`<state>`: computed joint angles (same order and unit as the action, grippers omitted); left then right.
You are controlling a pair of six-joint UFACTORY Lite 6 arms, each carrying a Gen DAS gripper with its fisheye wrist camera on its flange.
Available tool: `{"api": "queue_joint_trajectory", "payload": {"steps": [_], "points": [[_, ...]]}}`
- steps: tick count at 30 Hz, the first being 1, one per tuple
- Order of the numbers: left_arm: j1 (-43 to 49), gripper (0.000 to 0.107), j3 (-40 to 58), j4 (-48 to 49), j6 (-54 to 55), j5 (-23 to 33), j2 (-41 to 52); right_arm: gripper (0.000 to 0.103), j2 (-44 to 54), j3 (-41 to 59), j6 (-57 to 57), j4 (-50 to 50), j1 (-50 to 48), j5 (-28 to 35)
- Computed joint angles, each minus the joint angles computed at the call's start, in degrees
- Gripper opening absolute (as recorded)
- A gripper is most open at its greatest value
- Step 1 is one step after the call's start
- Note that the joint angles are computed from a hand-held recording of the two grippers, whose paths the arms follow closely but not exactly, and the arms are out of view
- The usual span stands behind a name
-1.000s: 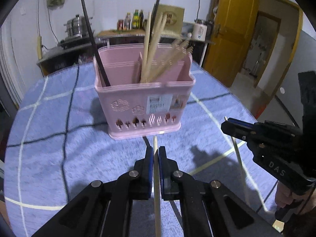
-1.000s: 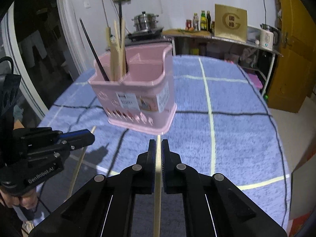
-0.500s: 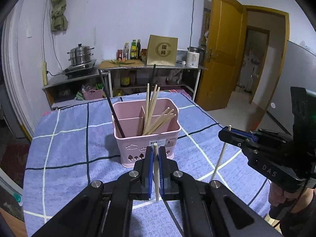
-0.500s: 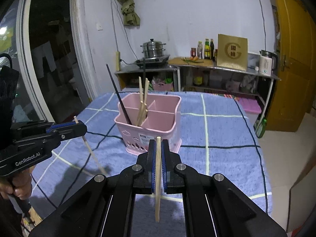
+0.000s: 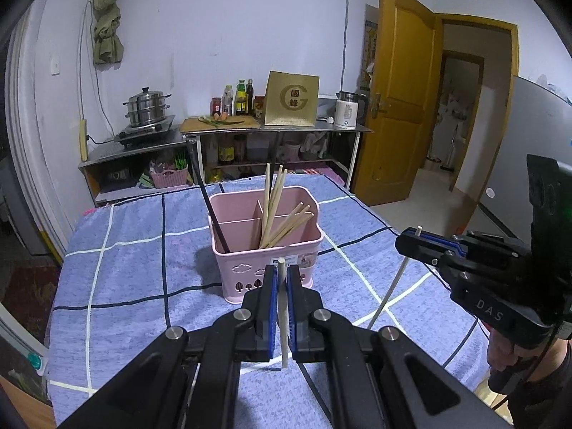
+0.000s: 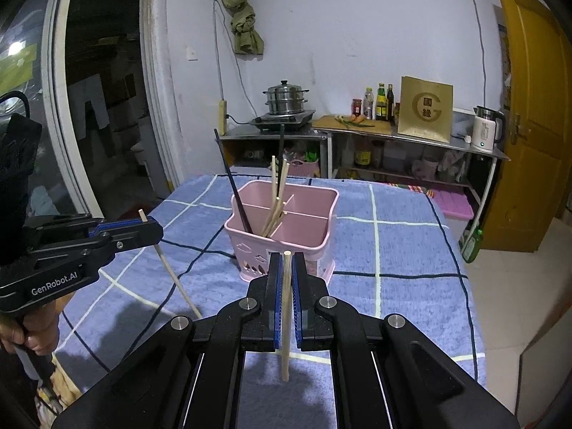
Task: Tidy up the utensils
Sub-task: 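Lift the bamboo chopsticks upright in both tools over the pink basket, then lower the bamboo chopsticks into the basket and open both tools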
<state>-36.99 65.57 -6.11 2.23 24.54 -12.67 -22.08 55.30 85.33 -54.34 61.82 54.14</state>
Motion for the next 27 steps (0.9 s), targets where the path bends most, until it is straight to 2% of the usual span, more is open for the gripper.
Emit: {"api": "queue_joint_trajectory", "payload": {"steps": [13,27], "points": [[5.99,0.005,5.61,-7.7,9.29,4.03,1.37,0.005,2.96,4.63,-2.3,-1.64,-0.89,-1.76],[11.94,0.005,27.09,-12.89,14.42,8.85,12.68,0.005,11.83,18.08,-6.23,-5.47,-8.12,-10.62]]}}
